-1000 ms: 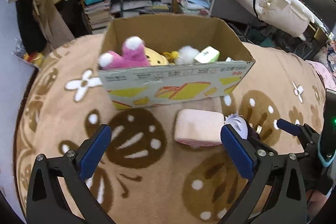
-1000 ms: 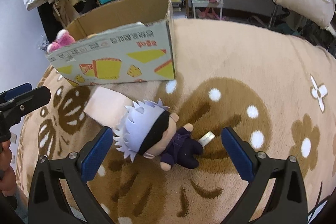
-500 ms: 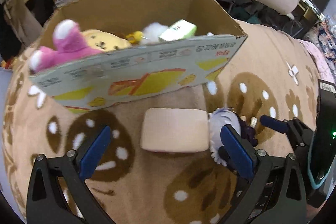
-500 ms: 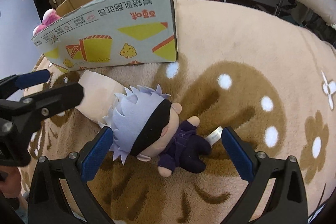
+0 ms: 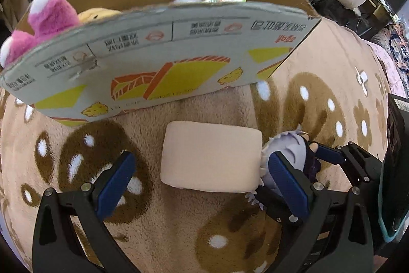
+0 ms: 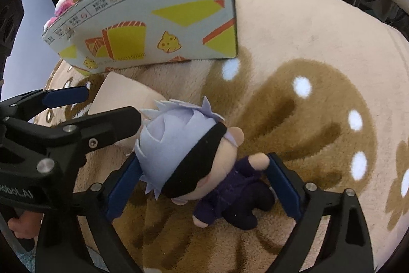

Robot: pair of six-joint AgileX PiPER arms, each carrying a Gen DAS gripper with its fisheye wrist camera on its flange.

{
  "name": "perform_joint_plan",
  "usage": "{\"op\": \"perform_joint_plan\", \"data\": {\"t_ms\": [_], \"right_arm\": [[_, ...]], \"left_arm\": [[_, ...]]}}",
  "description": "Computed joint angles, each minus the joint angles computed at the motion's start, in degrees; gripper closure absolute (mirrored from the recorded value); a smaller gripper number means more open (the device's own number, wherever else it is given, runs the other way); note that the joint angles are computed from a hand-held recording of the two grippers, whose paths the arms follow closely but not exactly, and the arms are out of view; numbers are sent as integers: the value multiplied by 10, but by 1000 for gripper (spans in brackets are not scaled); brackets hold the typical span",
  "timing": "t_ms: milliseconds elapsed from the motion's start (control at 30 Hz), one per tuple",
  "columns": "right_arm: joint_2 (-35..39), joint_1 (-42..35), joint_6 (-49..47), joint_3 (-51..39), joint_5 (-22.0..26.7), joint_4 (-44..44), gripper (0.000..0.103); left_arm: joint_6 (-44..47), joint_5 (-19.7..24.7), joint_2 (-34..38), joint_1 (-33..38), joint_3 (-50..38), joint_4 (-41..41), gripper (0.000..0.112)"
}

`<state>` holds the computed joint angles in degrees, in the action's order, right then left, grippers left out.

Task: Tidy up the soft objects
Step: 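Grasp the pink roll cushion with the left tool while the right tool grasps the doll plush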

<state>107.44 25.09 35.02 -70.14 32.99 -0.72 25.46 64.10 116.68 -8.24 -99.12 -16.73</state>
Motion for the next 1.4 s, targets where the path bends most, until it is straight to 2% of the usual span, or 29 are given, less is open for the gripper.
{"op": "perform_joint_plan", "data": {"t_ms": [167,500,600,833,1033,1233,1400], "right_arm": [[13,-2,-6,-9,-5,11,5],[7,3,-12,0,-6,15,15],[2,-2,-23,10,-14,29,15],[-15,-5,10,21,-8,2,17],[-25,-24,-5,41,-20,34,17],[-26,-26,-7,41,-19,35,17],[-25,-26,-7,40,-17,34,17]], "left_arm": [[-16,5,11,-4,-2,1,10],[-25,16,27,9,-13,-1,10],[-40,-8,17,4,8,13,10],[-45,-29,18,-5,33,21,10],[-58,-39,28,-10,43,22,10],[-47,-47,26,2,50,6,26],[-43,-57,21,17,62,-20,48]]}}
